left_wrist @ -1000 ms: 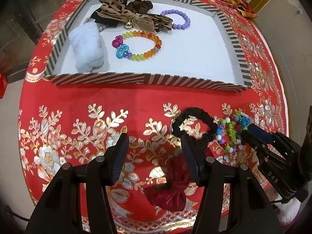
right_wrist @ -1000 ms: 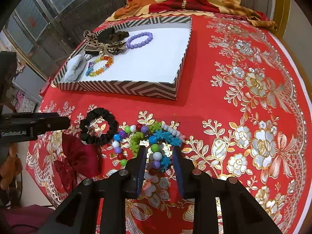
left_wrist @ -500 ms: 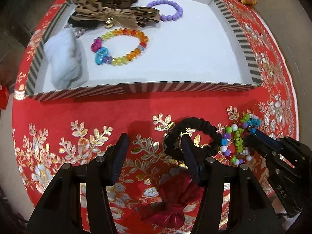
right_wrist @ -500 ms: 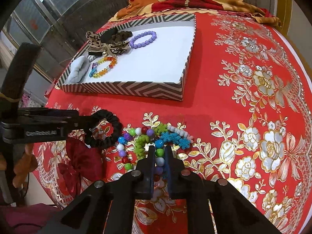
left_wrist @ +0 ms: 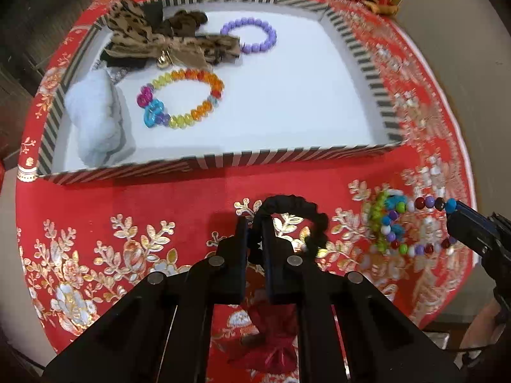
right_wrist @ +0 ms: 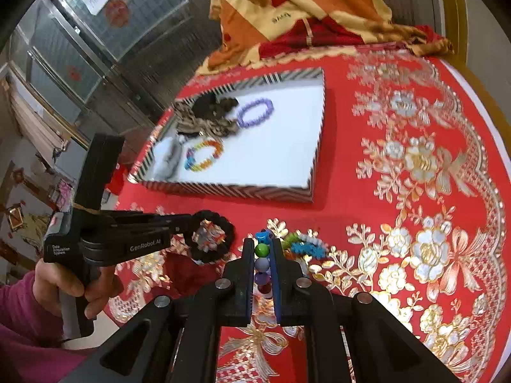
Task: Organize jewelry
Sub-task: 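Grasp the black scrunchie with the left tool while the right tool grasps the white-red-green bead bracelet, then lift and carry the black scrunchie and bead bracelet over the tray with both tools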
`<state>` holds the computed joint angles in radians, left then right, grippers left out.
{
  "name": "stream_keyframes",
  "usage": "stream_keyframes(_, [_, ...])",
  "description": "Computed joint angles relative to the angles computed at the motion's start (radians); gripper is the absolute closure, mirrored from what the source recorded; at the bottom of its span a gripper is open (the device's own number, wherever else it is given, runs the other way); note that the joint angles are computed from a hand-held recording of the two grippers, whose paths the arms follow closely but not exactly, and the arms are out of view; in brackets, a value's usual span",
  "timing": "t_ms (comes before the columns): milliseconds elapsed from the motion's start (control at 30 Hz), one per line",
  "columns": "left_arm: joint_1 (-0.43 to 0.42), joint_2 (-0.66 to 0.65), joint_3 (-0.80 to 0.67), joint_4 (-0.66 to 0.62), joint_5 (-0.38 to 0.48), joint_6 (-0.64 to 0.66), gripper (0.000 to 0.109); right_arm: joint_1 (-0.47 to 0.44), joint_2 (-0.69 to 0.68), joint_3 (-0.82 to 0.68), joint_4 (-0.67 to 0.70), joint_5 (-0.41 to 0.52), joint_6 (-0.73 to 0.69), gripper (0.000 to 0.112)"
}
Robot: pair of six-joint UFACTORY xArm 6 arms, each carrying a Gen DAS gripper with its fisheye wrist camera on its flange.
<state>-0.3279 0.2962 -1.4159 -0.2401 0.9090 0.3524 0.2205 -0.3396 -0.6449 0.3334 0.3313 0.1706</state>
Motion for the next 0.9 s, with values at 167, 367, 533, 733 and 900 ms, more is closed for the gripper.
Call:
stream_keyframes(167, [0.031,-0.053,0.003,-0.053,0.015,0.049,0.101,-0.004,-0.022,-0.023,-0.031,-0.001,0.02,0.104])
stream_keyframes(367, [0.036,-0.083,-0.02,-0.088,0.005,0.056,0.101,-0.012,-0.018,-0.072,-0.1,0.019,0.049,0.104])
stream_keyframes(533, [0.041,-0.08,-0.065,-0.077,-0.007,0.05,0.101,-0.021,0.022,-0.134,-0.106,0.027,0.021,0.104])
stream_keyframes(733, [0.041,-0.046,-0.131,-0.065,0.0,0.032,0.101,-0.038,0.073,-0.2,-0.095,0.037,-0.014,0.104])
stream_keyframes(900, [0.065,-0.008,-0.15,-0.044,0.064,-0.04,0.093,-0.039,0.09,-0.215,-0.065,0.041,-0.048,0.104])
